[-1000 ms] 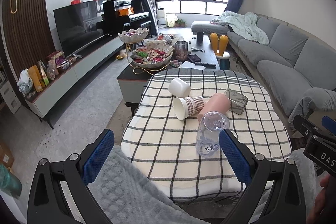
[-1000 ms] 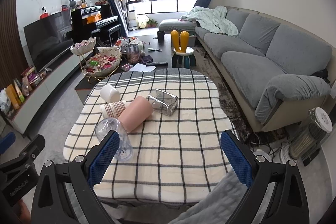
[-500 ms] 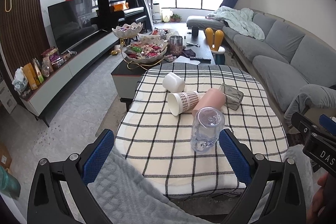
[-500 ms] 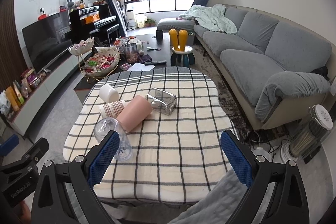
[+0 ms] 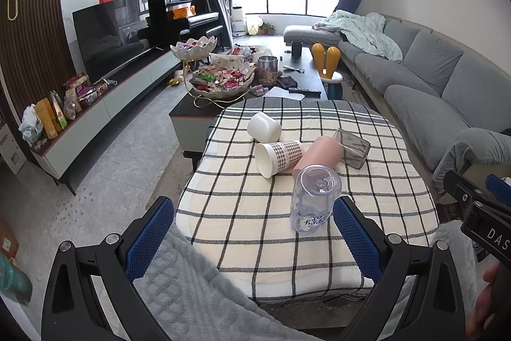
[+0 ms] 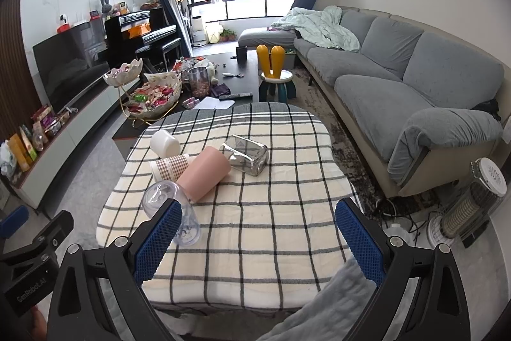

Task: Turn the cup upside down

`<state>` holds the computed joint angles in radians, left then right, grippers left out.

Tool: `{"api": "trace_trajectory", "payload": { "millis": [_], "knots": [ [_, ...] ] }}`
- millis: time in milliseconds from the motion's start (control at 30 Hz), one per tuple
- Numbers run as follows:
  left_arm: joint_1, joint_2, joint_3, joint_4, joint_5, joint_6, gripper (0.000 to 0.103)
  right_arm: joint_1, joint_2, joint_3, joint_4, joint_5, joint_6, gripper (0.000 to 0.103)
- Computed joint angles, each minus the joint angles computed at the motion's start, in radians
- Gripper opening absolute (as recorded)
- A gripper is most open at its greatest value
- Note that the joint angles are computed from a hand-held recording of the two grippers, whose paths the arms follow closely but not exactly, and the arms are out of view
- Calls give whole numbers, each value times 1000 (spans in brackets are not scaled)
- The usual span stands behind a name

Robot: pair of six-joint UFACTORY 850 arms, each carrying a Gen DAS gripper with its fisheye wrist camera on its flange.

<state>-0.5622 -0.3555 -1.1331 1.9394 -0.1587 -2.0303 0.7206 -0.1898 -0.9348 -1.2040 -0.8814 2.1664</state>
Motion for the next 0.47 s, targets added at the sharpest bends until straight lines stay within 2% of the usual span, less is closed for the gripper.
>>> {"api": "trace_trajectory", "payload": {
  "millis": [300,467],
  "knots": [
    [5,1,-13,-31,-6,36,102,-1,0,1,-1,1,2,97],
    [5,5,-10,51,-17,-44,102,-1,0,1,-1,0,3,97]
  ]
}}
